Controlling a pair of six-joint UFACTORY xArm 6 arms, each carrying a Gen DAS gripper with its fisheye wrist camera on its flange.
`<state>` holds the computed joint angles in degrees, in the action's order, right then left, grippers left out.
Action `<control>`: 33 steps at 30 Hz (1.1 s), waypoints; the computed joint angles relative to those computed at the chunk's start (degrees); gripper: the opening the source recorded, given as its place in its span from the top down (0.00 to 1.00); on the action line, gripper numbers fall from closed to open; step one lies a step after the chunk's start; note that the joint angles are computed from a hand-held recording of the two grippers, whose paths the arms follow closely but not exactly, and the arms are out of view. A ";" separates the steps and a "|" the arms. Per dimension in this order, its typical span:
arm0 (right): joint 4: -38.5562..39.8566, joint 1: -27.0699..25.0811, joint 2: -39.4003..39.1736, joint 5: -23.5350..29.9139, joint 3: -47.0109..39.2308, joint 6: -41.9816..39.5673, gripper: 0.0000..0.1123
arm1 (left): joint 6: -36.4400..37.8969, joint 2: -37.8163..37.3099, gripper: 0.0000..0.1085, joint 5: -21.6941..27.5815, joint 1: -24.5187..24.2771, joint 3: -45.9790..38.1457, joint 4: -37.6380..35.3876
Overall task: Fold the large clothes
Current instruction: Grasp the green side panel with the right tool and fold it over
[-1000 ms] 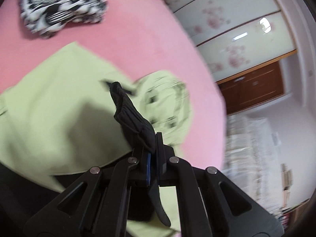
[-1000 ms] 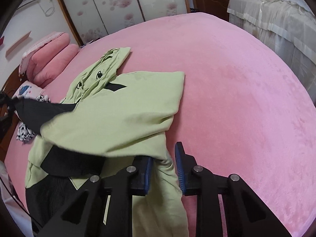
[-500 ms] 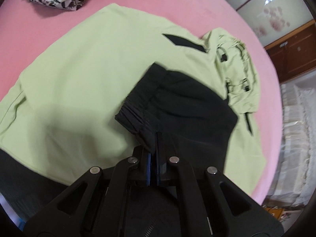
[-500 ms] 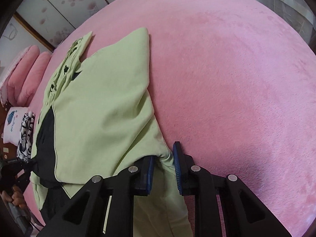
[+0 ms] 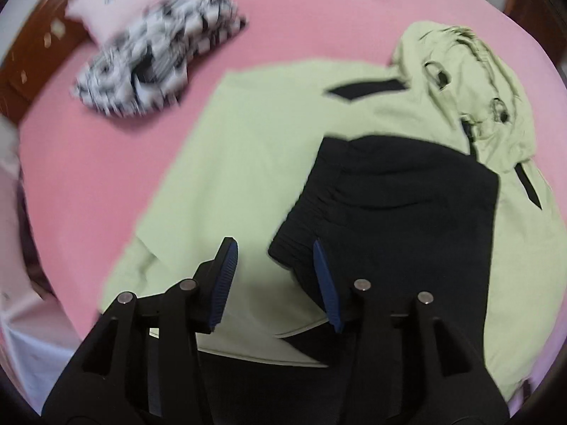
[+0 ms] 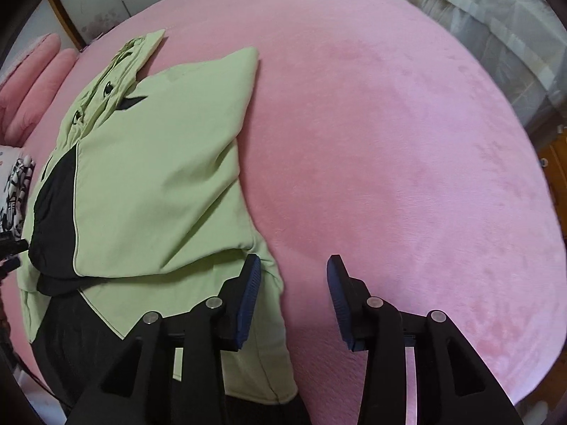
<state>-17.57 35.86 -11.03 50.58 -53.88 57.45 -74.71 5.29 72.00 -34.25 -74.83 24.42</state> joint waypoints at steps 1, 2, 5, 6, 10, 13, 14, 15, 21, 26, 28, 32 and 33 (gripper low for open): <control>-1.24 0.63 -0.28 0.22 -0.68 1.55 0.65 | 2.14 -1.29 0.62 -2.18 -0.44 0.69 -0.15; -1.78 1.16 0.05 1.25 -1.89 2.31 0.65 | 4.01 -2.30 0.62 -6.70 -0.20 2.39 -0.75; 2.85 2.13 3.64 1.07 -6.58 0.36 0.68 | 11.68 -4.15 0.76 -12.67 -1.13 3.69 -5.05; 6.69 2.18 5.06 -0.81 -7.61 -1.62 0.74 | 14.72 -3.65 0.81 -14.15 -1.50 3.22 -7.56; 18.92 3.32 8.70 -11.91 -8.43 -9.16 0.90 | 22.08 -0.13 0.94 -21.12 -2.46 0.82 -18.18; 25.96 5.34 13.84 -17.64 -11.54 -17.97 0.91 | 25.71 4.03 0.94 -25.28 -3.62 -1.70 -26.42; 27.72 5.82 15.57 -17.61 -12.83 -20.05 0.93 | 26.03 5.31 0.97 -25.15 -3.90 -3.05 -27.36; 29.44 6.07 17.31 -17.40 -13.92 -22.17 0.97 | 27.30 6.64 0.99 -26.14 -3.94 -3.47 -29.84; 33.76 5.36 18.19 -17.54 -12.37 -28.57 0.99 | 26.48 10.45 1.00 -23.41 -1.98 -4.53 -29.99; 15.76 2.46 12.97 -12.34 -7.46 -21.26 0.99 | 22.39 4.88 1.00 -22.41 1.38 3.21 -26.01; 9.34 1.07 10.87 -9.29 -5.72 -18.14 0.99 | 20.24 2.65 1.00 -19.45 2.36 4.82 -23.23; -0.46 0.25 8.70 -4.13 -5.13 -17.24 0.99 | 18.01 -0.42 1.00 -15.17 3.29 7.09 -18.66; -2.95 0.60 9.17 -1.94 -6.14 -16.81 0.99 | 18.13 -0.95 1.00 -15.36 3.51 7.83 -18.85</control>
